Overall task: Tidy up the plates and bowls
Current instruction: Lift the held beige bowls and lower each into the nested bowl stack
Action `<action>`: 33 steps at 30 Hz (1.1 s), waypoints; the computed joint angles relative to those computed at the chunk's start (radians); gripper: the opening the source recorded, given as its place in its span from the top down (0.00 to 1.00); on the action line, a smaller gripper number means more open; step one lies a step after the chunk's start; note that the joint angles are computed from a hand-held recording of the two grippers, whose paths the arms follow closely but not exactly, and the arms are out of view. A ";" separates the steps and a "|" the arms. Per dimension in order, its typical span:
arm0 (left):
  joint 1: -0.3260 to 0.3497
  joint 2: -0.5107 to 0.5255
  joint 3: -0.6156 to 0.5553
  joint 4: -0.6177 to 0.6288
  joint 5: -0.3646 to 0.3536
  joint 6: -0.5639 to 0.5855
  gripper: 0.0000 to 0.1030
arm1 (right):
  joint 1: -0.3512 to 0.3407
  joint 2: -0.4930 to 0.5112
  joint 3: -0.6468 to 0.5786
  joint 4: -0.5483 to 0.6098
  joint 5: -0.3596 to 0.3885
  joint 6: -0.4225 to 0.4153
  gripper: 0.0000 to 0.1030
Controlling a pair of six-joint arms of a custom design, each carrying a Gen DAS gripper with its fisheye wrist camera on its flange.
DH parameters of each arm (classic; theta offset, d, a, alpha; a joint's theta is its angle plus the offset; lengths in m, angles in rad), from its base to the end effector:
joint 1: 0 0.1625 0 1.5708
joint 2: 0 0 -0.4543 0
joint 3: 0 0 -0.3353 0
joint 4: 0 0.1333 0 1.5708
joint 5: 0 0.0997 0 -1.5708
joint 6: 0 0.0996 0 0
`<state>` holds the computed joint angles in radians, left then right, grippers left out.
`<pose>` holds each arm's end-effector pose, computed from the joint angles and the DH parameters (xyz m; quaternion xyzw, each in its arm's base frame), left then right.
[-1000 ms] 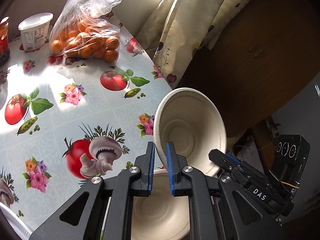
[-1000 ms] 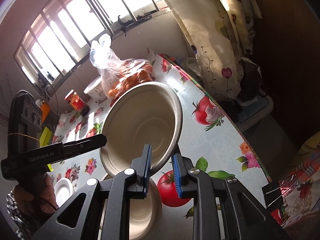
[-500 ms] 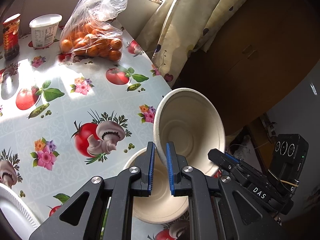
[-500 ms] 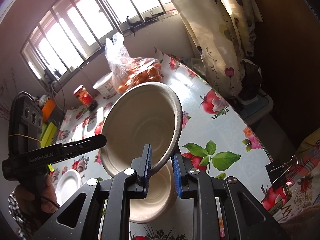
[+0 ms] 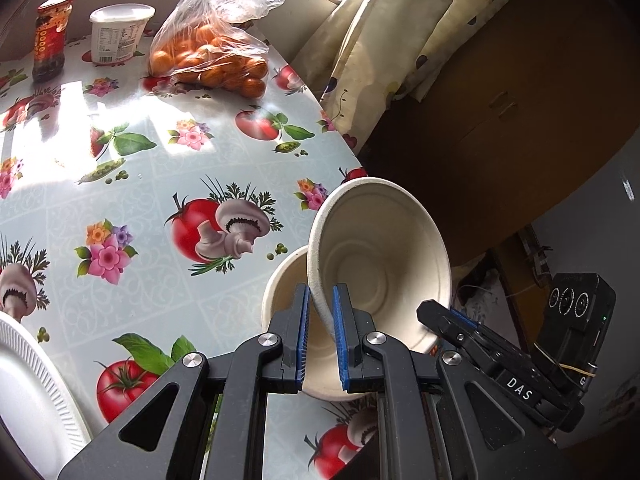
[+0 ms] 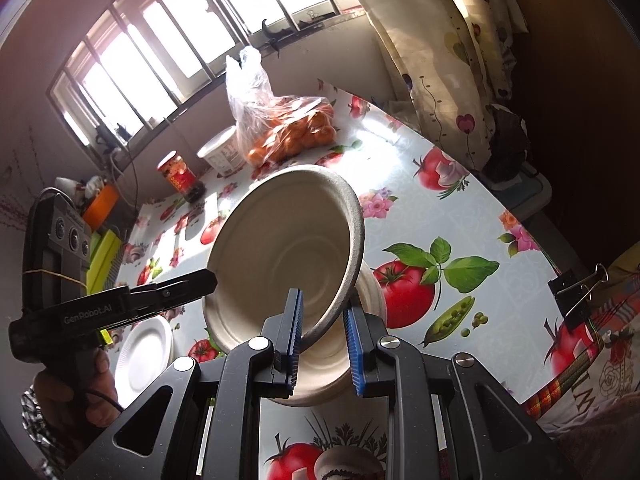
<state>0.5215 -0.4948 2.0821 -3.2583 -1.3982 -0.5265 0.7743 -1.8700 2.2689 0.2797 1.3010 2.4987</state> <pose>-0.3615 -0.3811 -0.0447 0.2530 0.9623 -0.0962 0.0253 -0.0221 -0.2452 0.3285 -0.0107 -0.8958 0.4015 0.1906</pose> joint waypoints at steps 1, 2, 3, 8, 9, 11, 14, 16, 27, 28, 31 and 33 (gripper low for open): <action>0.000 0.001 0.005 -0.001 0.000 -0.005 0.88 | -0.001 0.001 0.006 -0.003 0.003 -0.001 0.80; -0.001 0.001 0.009 -0.004 0.000 -0.008 0.88 | -0.002 0.002 0.010 -0.006 0.005 -0.003 0.80; -0.002 0.002 0.014 -0.007 0.000 -0.010 0.88 | -0.003 0.003 0.012 -0.007 0.008 -0.004 0.80; -0.004 0.006 0.031 -0.019 0.000 -0.021 0.88 | -0.030 0.001 0.025 -0.004 -0.008 -0.019 0.80; -0.004 0.007 0.033 -0.018 0.001 -0.022 0.88 | -0.034 -0.001 0.027 -0.004 -0.009 -0.023 0.80; -0.004 0.008 0.037 -0.020 0.001 -0.029 0.88 | -0.038 0.000 0.031 -0.004 -0.009 -0.028 0.80; -0.008 0.013 0.044 -0.030 0.008 -0.035 0.88 | -0.040 0.004 0.036 -0.008 -0.005 -0.032 0.80; -0.012 0.017 0.044 -0.030 0.019 -0.035 0.88 | -0.034 0.012 0.036 -0.014 0.007 -0.029 0.80; -0.013 0.024 0.056 -0.034 0.024 -0.050 0.88 | -0.028 0.026 0.048 -0.040 0.035 -0.042 0.80; -0.013 0.024 0.056 -0.032 0.024 -0.050 0.88 | -0.028 0.028 0.049 -0.041 0.037 -0.041 0.80; -0.012 0.024 0.056 -0.028 0.024 -0.054 0.88 | -0.025 0.029 0.050 -0.043 0.040 -0.040 0.80; -0.011 0.026 0.055 -0.023 0.023 -0.058 0.88 | -0.026 0.030 0.051 -0.046 0.040 -0.040 0.80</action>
<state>0.5110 -0.4692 2.1376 -3.2812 -1.3753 -0.5843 0.7485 -1.8398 2.3202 0.2341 1.3409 2.4592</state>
